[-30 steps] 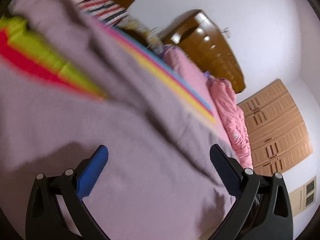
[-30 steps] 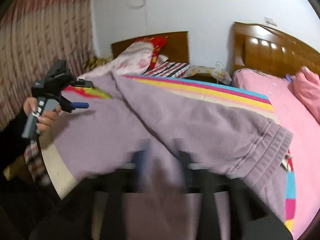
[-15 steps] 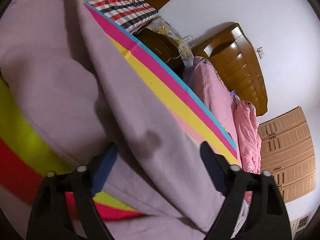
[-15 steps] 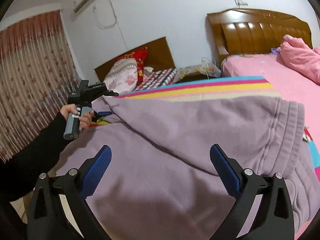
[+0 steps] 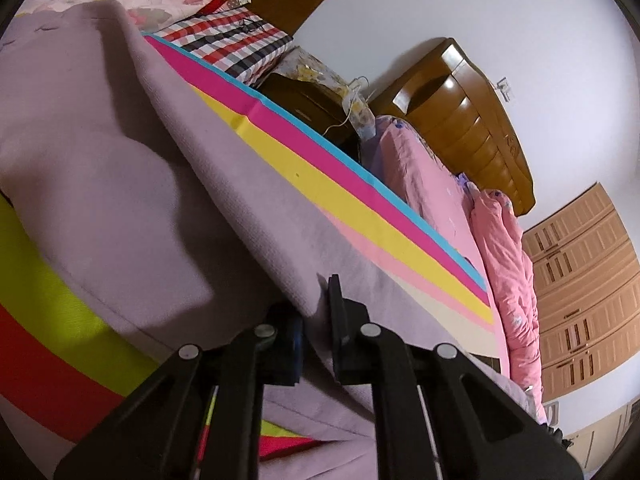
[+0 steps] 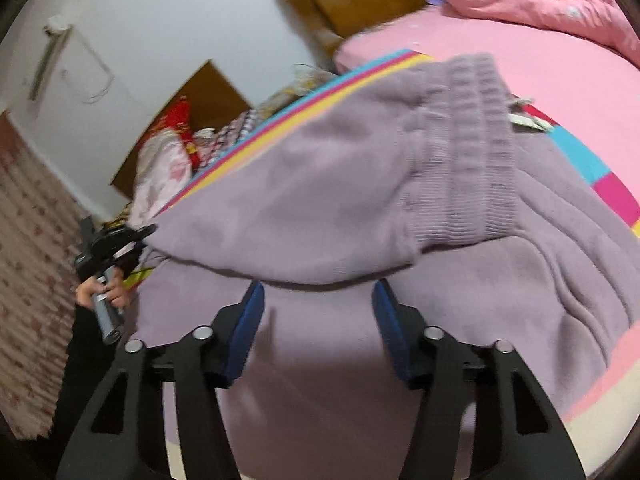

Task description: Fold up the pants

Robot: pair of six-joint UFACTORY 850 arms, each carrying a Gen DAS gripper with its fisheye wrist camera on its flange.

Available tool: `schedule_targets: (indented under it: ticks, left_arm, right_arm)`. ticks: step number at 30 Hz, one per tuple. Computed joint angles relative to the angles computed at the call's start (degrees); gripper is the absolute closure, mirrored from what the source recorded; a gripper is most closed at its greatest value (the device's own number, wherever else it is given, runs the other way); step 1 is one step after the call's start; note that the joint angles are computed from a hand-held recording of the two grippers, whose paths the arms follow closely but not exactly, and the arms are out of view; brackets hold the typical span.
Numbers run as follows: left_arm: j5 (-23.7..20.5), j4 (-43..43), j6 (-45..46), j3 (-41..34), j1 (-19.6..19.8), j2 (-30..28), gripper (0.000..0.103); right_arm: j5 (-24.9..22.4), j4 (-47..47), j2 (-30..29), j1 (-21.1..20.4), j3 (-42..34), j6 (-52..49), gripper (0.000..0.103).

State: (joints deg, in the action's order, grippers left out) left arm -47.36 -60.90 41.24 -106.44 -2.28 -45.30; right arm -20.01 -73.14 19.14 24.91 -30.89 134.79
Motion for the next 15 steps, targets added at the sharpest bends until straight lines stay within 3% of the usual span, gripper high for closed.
schedule_targets:
  ticks: [8,11,13,15]
  left_arm:
    - [-2.4,-2.4,-0.6,-0.5,0.9,-1.4,0.086]
    - [-3.0,-3.7,2.4,-0.4,1.1,-1.5,0.094]
    - [-2.3,-4.5,5.1,0.9,1.2,-0.6,0.097]
    - [-1.3,-5.7,8.0,2.9,1.2,1.3,0.098]
  right_arm:
    - [-1.9,-1.5,-1.0,-1.6,-0.9,12.0,0.050]
    - [-5.6,-2.0,-2.5,-0.2,-1.8,13.3,0.051]
    - [-8.5,-1.1,-3.2,0.6,-1.9,13.4,0.082]
    - [-7.4,-6.1,-1.7,-0.1,-0.1,19.8,0.089]
